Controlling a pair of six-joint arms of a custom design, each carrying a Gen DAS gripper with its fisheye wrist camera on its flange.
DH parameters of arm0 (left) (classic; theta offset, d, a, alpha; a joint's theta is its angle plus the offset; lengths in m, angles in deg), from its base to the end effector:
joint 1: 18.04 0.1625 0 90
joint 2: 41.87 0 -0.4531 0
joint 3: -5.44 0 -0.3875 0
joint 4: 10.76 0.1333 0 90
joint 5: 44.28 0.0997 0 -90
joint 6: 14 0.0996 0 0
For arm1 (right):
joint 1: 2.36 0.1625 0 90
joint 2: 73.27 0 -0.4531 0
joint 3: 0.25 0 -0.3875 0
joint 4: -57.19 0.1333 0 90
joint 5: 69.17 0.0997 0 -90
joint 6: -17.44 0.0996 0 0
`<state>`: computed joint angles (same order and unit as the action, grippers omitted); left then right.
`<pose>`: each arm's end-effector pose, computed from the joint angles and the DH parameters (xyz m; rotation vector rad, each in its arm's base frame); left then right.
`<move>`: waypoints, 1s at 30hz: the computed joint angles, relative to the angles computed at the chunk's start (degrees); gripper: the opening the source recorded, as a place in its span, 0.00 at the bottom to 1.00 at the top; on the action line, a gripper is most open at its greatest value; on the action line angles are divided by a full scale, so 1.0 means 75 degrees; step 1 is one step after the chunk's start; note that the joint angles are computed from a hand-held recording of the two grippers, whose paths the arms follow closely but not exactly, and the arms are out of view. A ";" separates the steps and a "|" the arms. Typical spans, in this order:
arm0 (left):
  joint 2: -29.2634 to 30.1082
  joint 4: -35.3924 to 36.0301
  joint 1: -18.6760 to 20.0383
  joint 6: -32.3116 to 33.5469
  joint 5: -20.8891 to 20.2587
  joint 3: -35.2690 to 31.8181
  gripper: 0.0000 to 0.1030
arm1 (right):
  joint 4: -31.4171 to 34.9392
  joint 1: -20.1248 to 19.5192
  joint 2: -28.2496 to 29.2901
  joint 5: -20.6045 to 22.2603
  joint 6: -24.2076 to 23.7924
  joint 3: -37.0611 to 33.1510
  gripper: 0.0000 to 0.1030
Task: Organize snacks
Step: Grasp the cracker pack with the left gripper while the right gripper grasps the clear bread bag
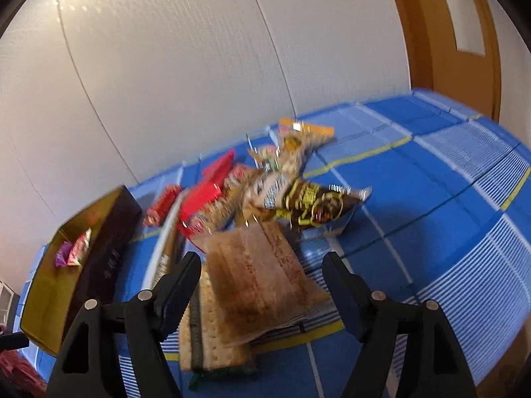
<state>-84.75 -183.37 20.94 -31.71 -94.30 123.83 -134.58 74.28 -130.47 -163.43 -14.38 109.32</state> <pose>-0.2936 -0.4914 0.0322 0.6771 2.4647 -0.6556 -0.0213 -0.6346 0.2475 0.3659 -2.5234 1.0462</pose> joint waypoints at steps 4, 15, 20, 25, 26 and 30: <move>0.0190 0.0118 0.0005 0.0040 0.0031 -0.0262 0.88 | -0.0003 0.0008 0.0097 -0.0214 -0.0156 0.0007 0.69; 0.0890 0.0225 -0.0155 0.0518 -0.0055 -0.1260 0.94 | -0.0471 -0.0151 -0.0205 -0.0463 0.0330 0.0343 0.60; 0.1374 0.0520 -0.0167 0.0568 -0.0028 -0.1944 0.95 | -0.1031 -0.0155 -0.0236 -0.1295 0.0490 0.0383 0.60; 0.1982 0.1133 -0.0092 0.0406 0.0236 -0.2819 0.95 | -0.1585 -0.0174 -0.0179 -0.2013 0.0491 0.0306 0.60; 0.2096 0.1341 -0.0039 0.0266 0.0253 -0.3017 0.95 | -0.1499 -0.0234 -0.0240 -0.1958 0.0648 0.0312 0.60; 0.2486 0.1919 0.0245 -0.0338 0.0033 -0.3736 0.94 | -0.1464 -0.0375 -0.0382 -0.1757 0.0859 0.0373 0.60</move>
<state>-66.10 -168.98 22.78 -34.25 -94.05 95.81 -145.56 71.47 -133.33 -176.61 -7.94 112.12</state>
